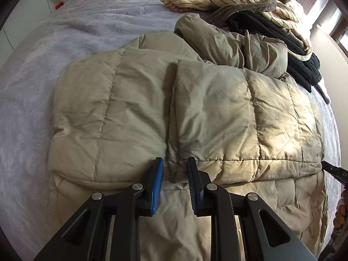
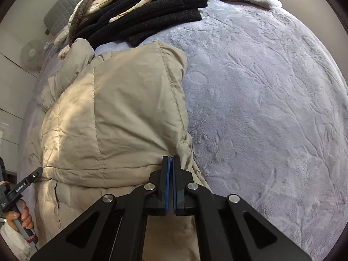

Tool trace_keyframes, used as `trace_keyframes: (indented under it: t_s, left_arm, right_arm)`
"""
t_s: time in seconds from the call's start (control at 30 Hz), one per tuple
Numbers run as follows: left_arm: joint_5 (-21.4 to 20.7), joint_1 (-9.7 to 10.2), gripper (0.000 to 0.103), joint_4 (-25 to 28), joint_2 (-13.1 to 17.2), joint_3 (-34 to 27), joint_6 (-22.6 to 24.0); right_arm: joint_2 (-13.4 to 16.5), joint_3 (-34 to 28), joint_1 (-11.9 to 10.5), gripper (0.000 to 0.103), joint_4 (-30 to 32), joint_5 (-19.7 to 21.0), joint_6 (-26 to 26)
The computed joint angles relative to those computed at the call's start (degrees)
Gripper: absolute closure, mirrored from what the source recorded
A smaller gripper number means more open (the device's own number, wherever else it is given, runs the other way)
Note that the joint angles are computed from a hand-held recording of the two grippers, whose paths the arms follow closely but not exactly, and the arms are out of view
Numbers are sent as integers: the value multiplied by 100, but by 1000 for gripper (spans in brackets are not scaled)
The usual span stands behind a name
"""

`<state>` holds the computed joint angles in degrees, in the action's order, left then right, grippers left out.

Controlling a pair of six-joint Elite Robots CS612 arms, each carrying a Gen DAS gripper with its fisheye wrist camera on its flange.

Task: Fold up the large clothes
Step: 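Release the folded side with the right tool and withdraw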

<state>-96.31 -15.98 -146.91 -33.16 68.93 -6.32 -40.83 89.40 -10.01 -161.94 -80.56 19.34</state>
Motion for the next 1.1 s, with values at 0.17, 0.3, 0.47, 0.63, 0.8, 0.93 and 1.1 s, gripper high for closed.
trace_keyframes:
  t_s: [0.17, 0.3, 0.47, 0.63, 0.8, 0.93, 1.1]
  left_arm:
    - [93, -26, 79, 25, -220, 243, -114]
    - [220, -75, 79, 92, -360, 433, -136]
    - [334, -143, 79, 138, -516, 672, -186]
    - [400, -200, 79, 208, -647, 863, -163]
    - [506, -255, 4, -179, -852, 1198, -298]
    - [507, -290, 3, -109, -971, 1321, -228]
    - [700, -341, 1, -145, -1119, 1537, -192]
  right_arm:
    - [-250, 400, -101, 98, -158, 238, 286]
    - [-355, 539, -91, 97, -91, 313, 275]
    - [-419, 629, -72, 97, -30, 476, 318]
    - [-481, 642, -18, 97, 35, 516, 258]
    - [-621, 753, 0, 81, 42, 541, 218]
    - [-699, 806, 17, 75, 69, 571, 165]
    - [-807, 873, 69, 62, 12, 537, 93]
